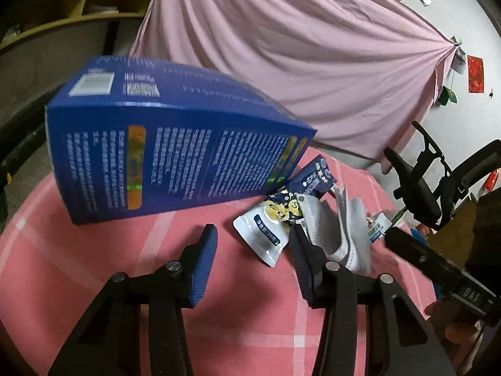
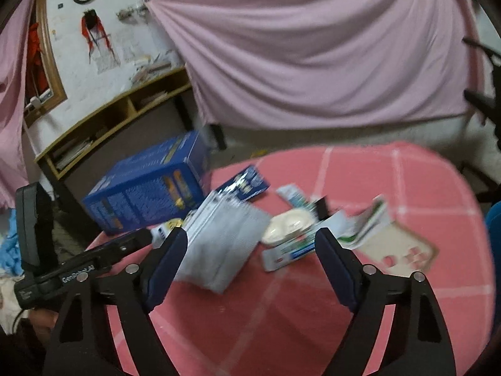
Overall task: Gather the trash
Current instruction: 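Grasp the blue snack packet with the left tool while the right grasps the grey face mask, then carry the packet and mask over the blue bucket with both tools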
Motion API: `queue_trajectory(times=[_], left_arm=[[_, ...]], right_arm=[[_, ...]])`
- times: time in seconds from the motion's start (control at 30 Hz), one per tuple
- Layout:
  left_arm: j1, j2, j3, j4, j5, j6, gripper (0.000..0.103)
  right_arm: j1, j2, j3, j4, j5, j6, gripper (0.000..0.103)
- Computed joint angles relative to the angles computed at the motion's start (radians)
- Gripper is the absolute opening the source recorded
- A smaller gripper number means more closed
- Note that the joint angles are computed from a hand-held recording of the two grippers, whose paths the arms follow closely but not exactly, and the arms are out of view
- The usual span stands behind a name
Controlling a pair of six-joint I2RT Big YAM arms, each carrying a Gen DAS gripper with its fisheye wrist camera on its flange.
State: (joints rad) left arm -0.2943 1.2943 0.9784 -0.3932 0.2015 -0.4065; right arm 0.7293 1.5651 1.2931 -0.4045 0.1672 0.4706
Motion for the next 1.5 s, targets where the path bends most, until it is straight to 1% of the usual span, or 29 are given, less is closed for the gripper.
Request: queue_trajectory(times=[0.1, 0.13, 0.2, 0.23, 0.27, 0.3, 0.33, 0.4, 0.43, 0.47, 0.5, 0.57, 0.67, 0.8, 0.93, 1.03, 1.1, 1.23, 1.3, 1.37, 1.43, 1.5], left_arm=[[0.013, 0.006, 0.012, -0.015, 0.026, 0.006, 0.042], [0.013, 0.011, 0.02, -0.019, 0.032, 0.008, 0.042], [0.02, 0.014, 0.025, -0.021, 0.054, 0.009, 0.041], [0.024, 0.015, 0.025, -0.021, 0.064, 0.009, 0.039], [0.03, 0.018, 0.028, -0.024, 0.079, 0.01, 0.034], [0.031, 0.021, 0.034, -0.031, 0.088, 0.007, 0.029], [0.035, 0.025, 0.036, -0.035, 0.097, 0.006, 0.027], [0.038, 0.025, 0.039, -0.04, 0.11, 0.007, 0.018], [0.038, 0.026, 0.042, -0.044, 0.113, 0.009, 0.016], [0.038, 0.026, 0.045, -0.05, 0.12, 0.014, 0.011], [0.037, 0.025, 0.046, -0.053, 0.124, 0.019, 0.008], [0.035, 0.02, 0.044, -0.049, 0.127, 0.031, 0.004], [0.032, 0.005, 0.033, -0.029, 0.129, 0.044, 0.001], [0.02, -0.01, 0.021, -0.007, 0.123, 0.064, 0.0], [0.001, -0.05, -0.015, 0.05, 0.078, 0.078, 0.0], [-0.019, -0.091, -0.054, 0.112, 0.031, 0.092, 0.0], [-0.043, -0.125, -0.087, 0.161, -0.018, 0.11, 0.0], [-0.106, -0.186, -0.141, 0.225, -0.13, 0.16, 0.0], [-0.152, -0.197, -0.157, 0.259, -0.197, 0.174, 0.0], [-0.188, -0.211, -0.175, 0.291, -0.247, 0.179, 0.0], [-0.221, -0.22, -0.183, 0.32, -0.286, 0.178, 0.0], [-0.241, -0.216, -0.183, 0.348, -0.307, 0.185, 0.0]], right_arm=[[-0.002, 0.04, 0.048, -0.055, -0.044, 0.012, 0.082], [-0.003, 0.045, 0.055, -0.066, -0.054, 0.014, 0.08], [-0.004, 0.065, 0.077, -0.09, -0.078, 0.019, 0.073], [-0.005, 0.075, 0.089, -0.105, -0.091, 0.022, 0.069], [-0.006, 0.081, 0.094, -0.113, -0.105, 0.024, 0.063], [-0.005, 0.088, 0.099, -0.118, -0.12, 0.027, 0.061], [-0.007, 0.093, 0.104, -0.124, -0.134, 0.027, 0.057], [-0.009, 0.093, 0.101, -0.121, -0.15, 0.027, 0.048], [-0.011, 0.094, 0.104, -0.121, -0.155, 0.027, 0.042], [-0.012, 0.089, 0.096, -0.114, -0.166, 0.031, 0.036], [-0.014, 0.088, 0.092, -0.111, -0.178, 0.033, 0.033], [-0.017, 0.084, 0.085, -0.107, -0.198, 0.034, 0.023], [-0.015, 0.071, 0.071, -0.095, -0.205, 0.033, 0.013], [-0.009, 0.051, 0.049, -0.083, -0.206, 0.023, 0.009], [0.009, 0.024, 0.025, -0.068, -0.164, 0.002, 0.007], [0.028, -0.011, -0.012, -0.029, -0.106, -0.02, 0.006], [0.034, -0.027, -0.03, -0.005, -0.08, -0.033, 0.006], [0.05, -0.06, -0.067, 0.042, -0.018, -0.065, 0.006], [0.058, -0.075, -0.082, 0.065, 0.014, -0.081, 0.006], [0.068, -0.093, -0.103, 0.093, 0.052, -0.099, 0.006], [0.076, -0.109, -0.12, 0.129, 0.087, -0.117, 0.006], [0.081, -0.142, -0.16, 0.185, 0.129, -0.145, 0.006]])
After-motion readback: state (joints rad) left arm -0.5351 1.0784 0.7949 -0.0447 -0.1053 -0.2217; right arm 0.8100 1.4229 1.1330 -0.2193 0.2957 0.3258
